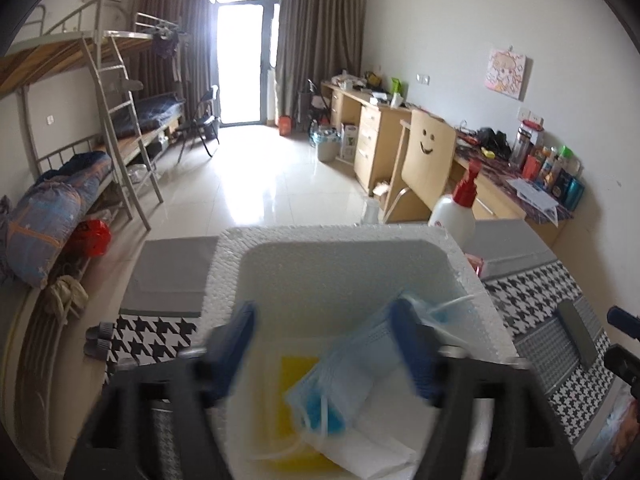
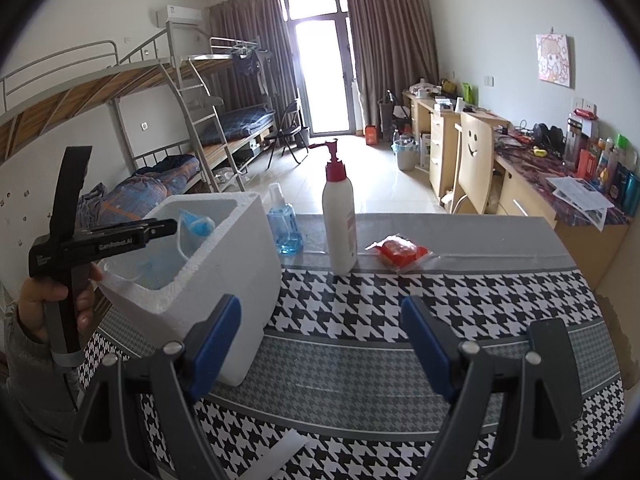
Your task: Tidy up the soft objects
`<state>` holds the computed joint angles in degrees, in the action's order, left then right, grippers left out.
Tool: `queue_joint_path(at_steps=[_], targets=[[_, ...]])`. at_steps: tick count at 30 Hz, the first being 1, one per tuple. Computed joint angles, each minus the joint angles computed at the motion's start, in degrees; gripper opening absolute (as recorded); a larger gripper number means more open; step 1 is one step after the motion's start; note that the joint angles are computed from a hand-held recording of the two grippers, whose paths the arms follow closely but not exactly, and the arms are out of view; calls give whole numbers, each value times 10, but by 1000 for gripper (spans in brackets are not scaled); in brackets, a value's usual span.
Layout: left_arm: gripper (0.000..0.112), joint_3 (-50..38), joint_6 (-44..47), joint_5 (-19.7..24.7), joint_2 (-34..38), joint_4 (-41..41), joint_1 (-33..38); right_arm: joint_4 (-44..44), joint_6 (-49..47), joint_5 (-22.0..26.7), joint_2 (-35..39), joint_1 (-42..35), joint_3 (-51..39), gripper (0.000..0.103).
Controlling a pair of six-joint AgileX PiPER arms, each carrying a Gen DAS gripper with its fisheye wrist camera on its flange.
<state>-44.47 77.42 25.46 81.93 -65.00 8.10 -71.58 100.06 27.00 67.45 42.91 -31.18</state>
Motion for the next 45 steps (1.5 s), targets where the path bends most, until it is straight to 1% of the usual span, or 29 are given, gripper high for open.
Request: queue_joint_path(at_steps=[3, 5, 7, 11, 16, 20, 21, 24, 26, 27, 29, 31, 32, 36, 38, 39, 40, 42, 45], targets=[[86, 8, 15, 4, -12, -16, 2, -8, 9, 0, 2, 0, 1, 85], [91, 20, 25, -12, -26, -28, -3, -8, 7, 0, 1, -1, 1, 85], [94, 32, 62, -8, -39, -61, 6, -12, 9, 1, 1, 1, 2, 85], [94, 41, 77, 20, -61, -72, 26, -17, 16, 8, 0, 11, 2, 85], [96, 66, 100, 41, -105, -85, 49, -17, 20, 26, -3, 29, -2, 85], [97, 88, 118, 58, -140, -93, 70, -24, 26, 55, -7, 59, -7, 85], [98, 95, 118, 53, -149, -95, 67, -25, 27, 59, -7, 64, -9, 85], [98, 104, 105, 62, -175, -83, 81, -30, 30, 63, -8, 73, -11, 85], [99, 109, 101, 77, -196, -78, 97, -33, 34, 75, -10, 84, -15, 85], [102, 113, 104, 81, -204, -80, 102, -34, 35, 78, -12, 88, -16, 85], [102, 121, 110, 87, -226, -85, 112, -40, 38, 86, -13, 99, -21, 86], [102, 128, 125, 108, -240, -92, 132, -45, 41, 98, -6, 112, -28, 86], [102, 131, 129, 112, -244, -94, 136, -50, 49, 106, -4, 120, -29, 86], [102, 150, 141, 128, -273, -102, 159, -71, 79, 140, -7, 154, -26, 96], [102, 159, 153, 155, -285, -104, 187, -72, 88, 163, -9, 174, -24, 96], [102, 163, 154, 165, -291, -105, 199, -71, 87, 167, -12, 178, -23, 96], [102, 167, 159, 185, -297, -107, 219, -67, 86, 174, -15, 186, -22, 96], [102, 178, 175, 242, -311, -113, 269, -65, 91, 195, -22, 206, -18, 96], [102, 191, 188, 299, -335, -106, 324, -58, 95, 223, -28, 234, -16, 96]])
